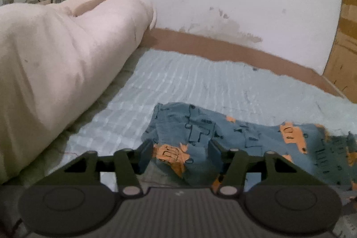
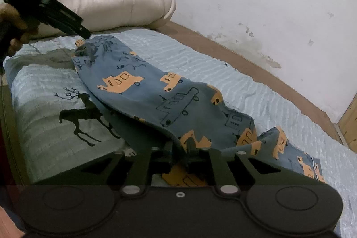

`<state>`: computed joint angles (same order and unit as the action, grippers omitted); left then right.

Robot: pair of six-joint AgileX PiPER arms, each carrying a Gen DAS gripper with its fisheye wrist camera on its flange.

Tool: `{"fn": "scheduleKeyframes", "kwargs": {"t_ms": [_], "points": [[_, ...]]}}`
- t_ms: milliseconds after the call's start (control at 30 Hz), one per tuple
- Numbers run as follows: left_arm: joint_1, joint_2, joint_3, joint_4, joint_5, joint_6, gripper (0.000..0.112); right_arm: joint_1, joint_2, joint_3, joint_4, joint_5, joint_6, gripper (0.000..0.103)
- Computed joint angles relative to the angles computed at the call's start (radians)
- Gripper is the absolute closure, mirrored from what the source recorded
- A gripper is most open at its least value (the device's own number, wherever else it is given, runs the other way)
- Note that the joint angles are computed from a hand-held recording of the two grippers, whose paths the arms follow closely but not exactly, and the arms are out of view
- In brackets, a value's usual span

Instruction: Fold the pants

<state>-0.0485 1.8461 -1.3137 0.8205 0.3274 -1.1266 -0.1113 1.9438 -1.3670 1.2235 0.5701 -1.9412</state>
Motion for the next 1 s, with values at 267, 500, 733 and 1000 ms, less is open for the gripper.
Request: {"fn": "scheduleKeyframes", "kwargs": {"t_ms": [267,500,733,1000], "points": [[-0.021,0.049,-0.053,0.093,0.118,-0.116,0.111,0.002,0.000,0.013,0.052,0.000,-0.048,0.099],[0.002,0.039,-0.100,0.173,0.158,-0.106,0.112,0.006,-0.019,-0.034,-0.076,0.067,0.124,0.103],[0.065,0.002,-0.034,-0.083,0.042,0.042,0.108,0.021,0.002,-0.052,-0.178,0.078,0.184,0.103],[0.067,0.013,-0.016,-0.304,0.014,0.204,0.073,0.021,0.002,-0.026,-0.146,0.066,0.148,0.098]]}}
